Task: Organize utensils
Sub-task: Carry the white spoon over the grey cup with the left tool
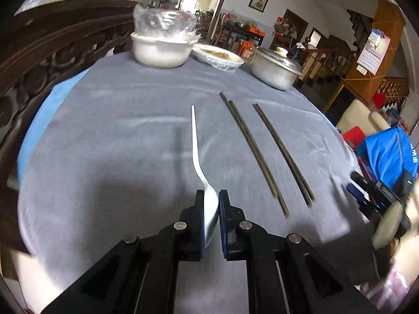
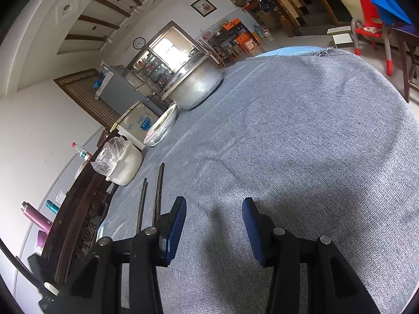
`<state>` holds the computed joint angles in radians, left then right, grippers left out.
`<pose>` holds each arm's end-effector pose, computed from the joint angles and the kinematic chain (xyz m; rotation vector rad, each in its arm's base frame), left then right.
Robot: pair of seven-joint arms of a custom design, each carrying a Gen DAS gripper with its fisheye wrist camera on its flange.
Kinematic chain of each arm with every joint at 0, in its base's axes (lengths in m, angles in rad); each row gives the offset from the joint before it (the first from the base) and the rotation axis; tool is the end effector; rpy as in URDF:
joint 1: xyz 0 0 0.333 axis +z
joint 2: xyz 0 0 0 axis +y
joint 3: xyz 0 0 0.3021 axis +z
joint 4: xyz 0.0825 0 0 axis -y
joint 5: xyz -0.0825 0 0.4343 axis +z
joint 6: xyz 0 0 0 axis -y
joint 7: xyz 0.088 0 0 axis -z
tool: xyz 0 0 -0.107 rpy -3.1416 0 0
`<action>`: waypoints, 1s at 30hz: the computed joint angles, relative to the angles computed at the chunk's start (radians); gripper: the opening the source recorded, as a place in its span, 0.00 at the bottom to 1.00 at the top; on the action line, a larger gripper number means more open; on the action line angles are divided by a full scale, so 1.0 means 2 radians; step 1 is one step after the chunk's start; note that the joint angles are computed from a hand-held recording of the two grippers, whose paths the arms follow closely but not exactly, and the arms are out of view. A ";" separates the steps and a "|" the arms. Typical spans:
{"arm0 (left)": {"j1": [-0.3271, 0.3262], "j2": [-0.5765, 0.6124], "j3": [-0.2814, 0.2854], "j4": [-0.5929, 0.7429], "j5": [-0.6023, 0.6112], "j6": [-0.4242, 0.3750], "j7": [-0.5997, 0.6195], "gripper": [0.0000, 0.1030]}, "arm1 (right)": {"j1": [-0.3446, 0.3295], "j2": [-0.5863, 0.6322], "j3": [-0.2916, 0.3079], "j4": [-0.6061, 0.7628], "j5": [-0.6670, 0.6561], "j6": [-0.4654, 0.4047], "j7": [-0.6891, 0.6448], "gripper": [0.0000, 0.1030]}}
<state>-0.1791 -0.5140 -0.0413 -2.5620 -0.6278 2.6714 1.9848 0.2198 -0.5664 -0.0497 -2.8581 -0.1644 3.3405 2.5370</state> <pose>0.4705 -0.0876 0.4700 -1.7913 2.1066 -1.0293 0.4146 0.0898 0.4295 -0.9612 1.8761 -0.2926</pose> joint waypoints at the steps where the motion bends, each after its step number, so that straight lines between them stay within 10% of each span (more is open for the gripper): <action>1: 0.009 -0.014 0.000 -0.004 0.011 -0.025 -0.012 0.10 | 0.000 0.000 0.000 0.000 0.000 0.000 0.000 0.46; 15: 0.034 -0.179 0.034 0.021 0.005 -0.440 -0.088 0.10 | -0.003 -0.002 0.003 -0.004 0.002 0.010 0.001 0.46; 30: 0.017 -0.120 0.006 0.086 -0.099 -0.482 -0.226 0.10 | -0.013 0.000 0.011 -0.007 0.005 0.017 0.008 0.46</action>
<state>-0.1454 -0.7539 -0.0287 -2.3900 -0.8266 1.7082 1.5327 0.1931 -0.5673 -0.0271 -2.8715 -0.1553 3.3739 2.5538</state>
